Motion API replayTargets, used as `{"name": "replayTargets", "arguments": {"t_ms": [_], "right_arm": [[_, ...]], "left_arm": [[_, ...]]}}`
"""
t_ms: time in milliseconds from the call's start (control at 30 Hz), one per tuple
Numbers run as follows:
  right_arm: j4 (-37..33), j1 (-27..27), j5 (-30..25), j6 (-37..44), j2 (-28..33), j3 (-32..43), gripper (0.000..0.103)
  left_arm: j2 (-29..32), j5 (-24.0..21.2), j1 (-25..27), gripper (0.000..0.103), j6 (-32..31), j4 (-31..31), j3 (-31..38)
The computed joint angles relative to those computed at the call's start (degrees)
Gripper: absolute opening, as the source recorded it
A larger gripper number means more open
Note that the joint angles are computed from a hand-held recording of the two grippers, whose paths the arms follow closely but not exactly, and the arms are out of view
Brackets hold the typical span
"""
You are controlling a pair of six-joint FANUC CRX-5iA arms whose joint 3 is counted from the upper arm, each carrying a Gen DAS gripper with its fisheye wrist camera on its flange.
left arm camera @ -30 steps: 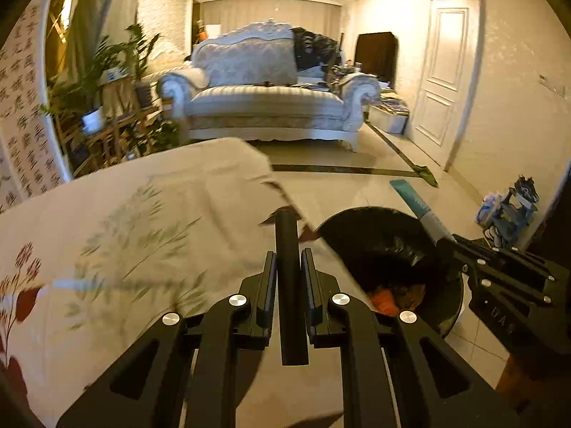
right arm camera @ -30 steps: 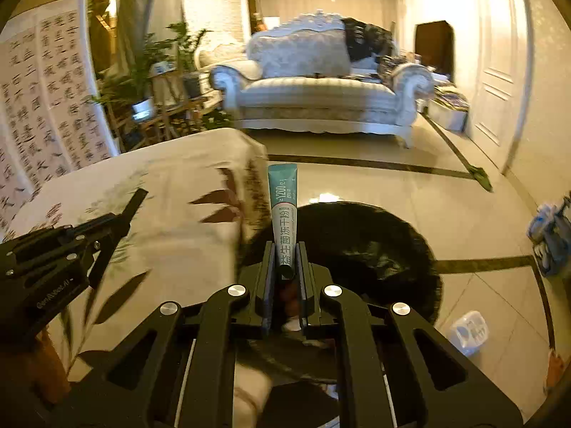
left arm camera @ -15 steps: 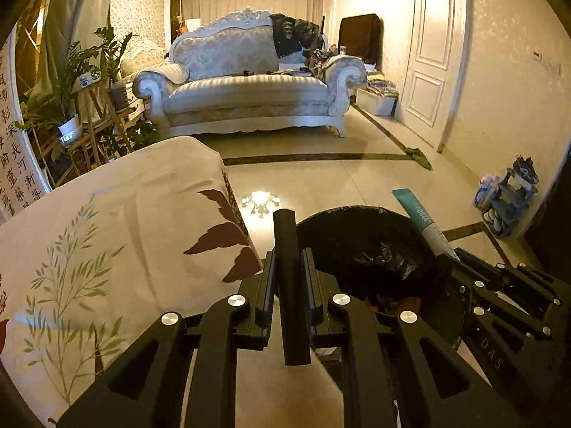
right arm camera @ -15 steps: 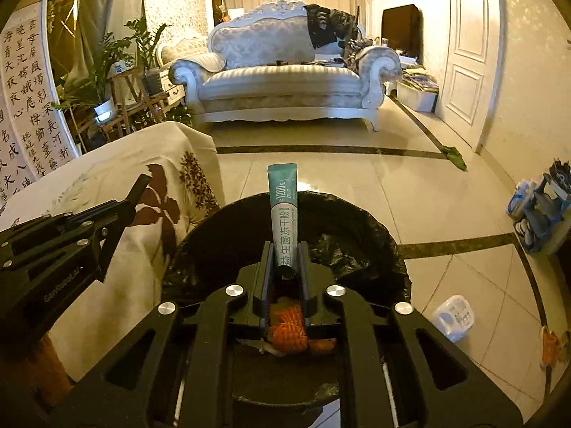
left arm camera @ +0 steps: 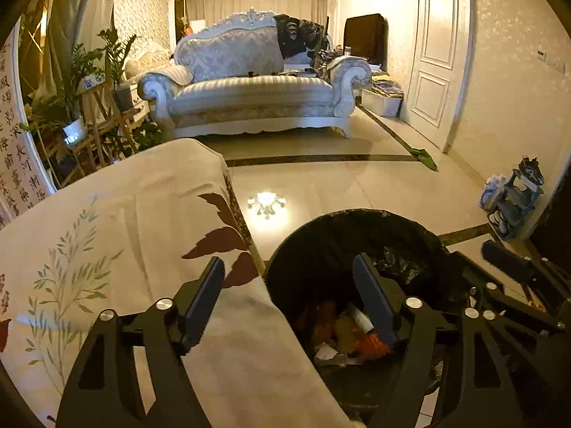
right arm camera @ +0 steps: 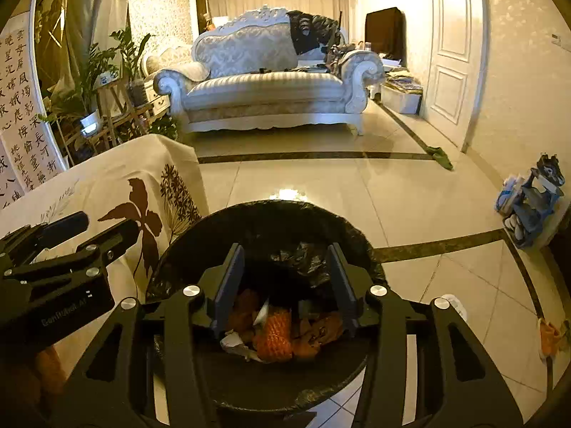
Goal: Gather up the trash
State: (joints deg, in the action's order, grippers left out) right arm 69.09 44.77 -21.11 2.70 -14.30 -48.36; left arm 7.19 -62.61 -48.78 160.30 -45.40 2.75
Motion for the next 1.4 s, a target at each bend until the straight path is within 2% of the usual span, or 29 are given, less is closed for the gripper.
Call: {"name": "replayTargets", "arguments": {"t_ms": [100,300,533,1033,1400], "right_arm": [[0.4,0.5,-1.1,-0.5,-0.9,-0.3,0.056],[1.2,2.1,-4.1,-1.8,-3.2,-1.2,0.062],[-0.7,5.4,-7.6,-1.6,-5.2,-1.8,0.063],[-2.1,11.1,-12.2,-1.1,-8.6,-2.8,0.064],[-1.7,12.4,-13.1,-1.4,-9.1,-2.8,0.064]], "left_arm": [[0.1,-1.9,-1.2,0.078,0.6,-1.6,0.5],[-0.9,-4.4,-3.2,0.083,3.3,-3.3,0.3],[-2.2,-8.3,-5.5,0.085,5.8,-4.3,-0.3],[-4.9,-11.6,-9.9,0.085,10.2,-7.2,-2.1],[-5.0,-13.3,-10.8,0.085,10.9,-8.3,-2.0]]}}
